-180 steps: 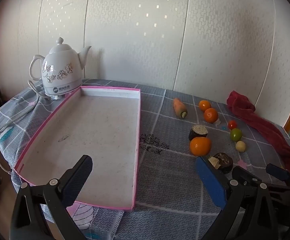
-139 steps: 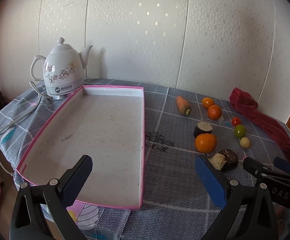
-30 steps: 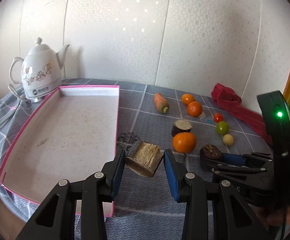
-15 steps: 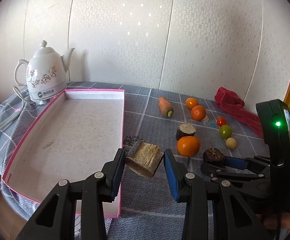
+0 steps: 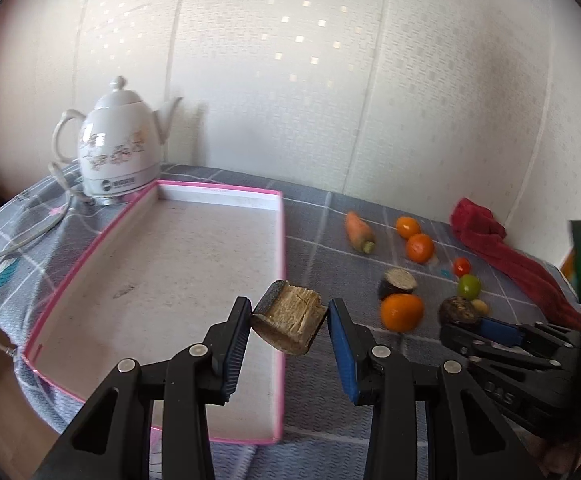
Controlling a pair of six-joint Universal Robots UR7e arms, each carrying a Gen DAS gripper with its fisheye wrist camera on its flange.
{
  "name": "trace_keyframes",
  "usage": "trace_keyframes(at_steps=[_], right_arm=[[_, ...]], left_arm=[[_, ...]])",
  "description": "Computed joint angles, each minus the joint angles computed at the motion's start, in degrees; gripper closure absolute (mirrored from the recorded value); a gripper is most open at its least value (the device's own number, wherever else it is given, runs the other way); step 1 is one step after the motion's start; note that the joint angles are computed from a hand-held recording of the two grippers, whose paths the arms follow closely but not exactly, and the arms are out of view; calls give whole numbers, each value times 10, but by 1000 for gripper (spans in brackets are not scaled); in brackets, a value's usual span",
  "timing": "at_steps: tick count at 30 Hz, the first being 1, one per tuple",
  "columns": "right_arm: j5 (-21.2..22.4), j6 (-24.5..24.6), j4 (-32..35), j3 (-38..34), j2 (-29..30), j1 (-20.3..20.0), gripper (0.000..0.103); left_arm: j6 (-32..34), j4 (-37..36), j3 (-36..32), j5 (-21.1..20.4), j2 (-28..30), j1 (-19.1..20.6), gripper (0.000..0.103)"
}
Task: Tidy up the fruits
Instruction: 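Carry the beige chunk into the tray and open the left tool while the right tool carries the dark fruit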
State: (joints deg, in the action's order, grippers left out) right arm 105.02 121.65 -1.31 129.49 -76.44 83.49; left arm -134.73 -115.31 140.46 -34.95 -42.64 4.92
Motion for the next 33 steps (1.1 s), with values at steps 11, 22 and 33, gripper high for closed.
trace_keyframes(at_steps=[11,22,33], right_arm=[[-55,23,41,-3,13,29,62],[-84,111,92,-82,150,138,62],[-98,116,127,-95,172,137,60]], left_arm=[[-194,125,32,-88,-73,11,63],[-237,161,39,-135,-90,35,39],[-247,164,37,-131,-88,29,37]])
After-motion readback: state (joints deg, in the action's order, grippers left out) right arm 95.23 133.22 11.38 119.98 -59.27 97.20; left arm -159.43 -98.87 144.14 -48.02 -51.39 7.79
